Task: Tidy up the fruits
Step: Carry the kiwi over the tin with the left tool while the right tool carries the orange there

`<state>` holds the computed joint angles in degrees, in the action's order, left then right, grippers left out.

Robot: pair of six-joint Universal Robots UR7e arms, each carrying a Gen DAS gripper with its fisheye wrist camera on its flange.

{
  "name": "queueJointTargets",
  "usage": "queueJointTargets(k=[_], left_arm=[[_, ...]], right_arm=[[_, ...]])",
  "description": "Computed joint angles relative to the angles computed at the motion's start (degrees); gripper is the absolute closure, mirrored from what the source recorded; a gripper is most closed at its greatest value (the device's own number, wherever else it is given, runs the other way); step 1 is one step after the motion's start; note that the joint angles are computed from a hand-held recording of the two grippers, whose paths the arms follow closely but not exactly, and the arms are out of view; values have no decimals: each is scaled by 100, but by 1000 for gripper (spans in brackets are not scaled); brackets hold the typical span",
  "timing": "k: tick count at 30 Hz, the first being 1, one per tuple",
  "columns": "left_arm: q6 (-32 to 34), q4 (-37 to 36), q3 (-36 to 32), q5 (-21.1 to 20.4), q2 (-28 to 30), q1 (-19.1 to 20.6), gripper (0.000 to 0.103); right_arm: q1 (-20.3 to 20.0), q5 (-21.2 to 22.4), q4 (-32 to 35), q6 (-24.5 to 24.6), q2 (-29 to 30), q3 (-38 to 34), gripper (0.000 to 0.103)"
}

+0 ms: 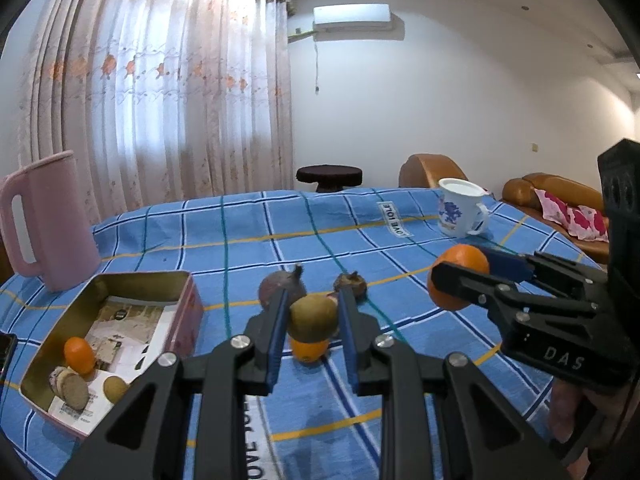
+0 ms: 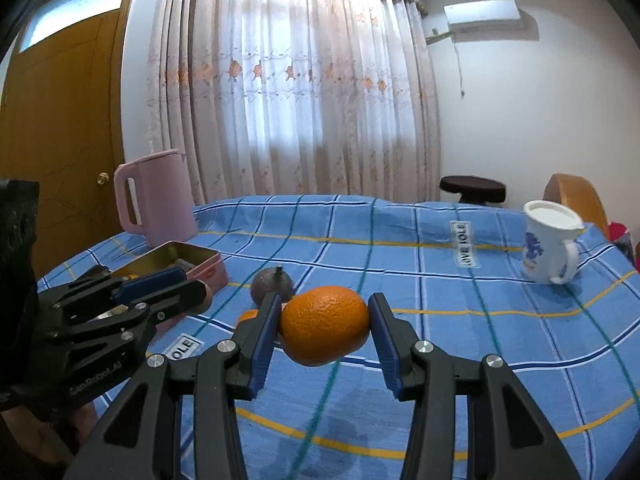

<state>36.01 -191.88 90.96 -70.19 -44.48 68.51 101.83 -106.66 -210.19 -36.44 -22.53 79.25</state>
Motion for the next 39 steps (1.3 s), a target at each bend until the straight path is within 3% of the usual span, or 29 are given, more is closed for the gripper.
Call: queueJointTargets(k=[8, 18, 27, 39], left_arm=[[-171, 122, -172, 203, -204, 201, 77], [-362, 319, -489, 533, -362, 492, 77], [-420, 472, -774, 824, -402, 699, 77], [-590, 933, -1042, 904, -380, 916, 77]], right_arm=[[220, 223, 868, 84, 234, -647, 56], [562, 431, 2215, -168, 1016, -2137, 56], [674, 583, 3363, -81, 1768, -3468, 56], [723, 445, 4167, -79, 2379, -4413, 56]])
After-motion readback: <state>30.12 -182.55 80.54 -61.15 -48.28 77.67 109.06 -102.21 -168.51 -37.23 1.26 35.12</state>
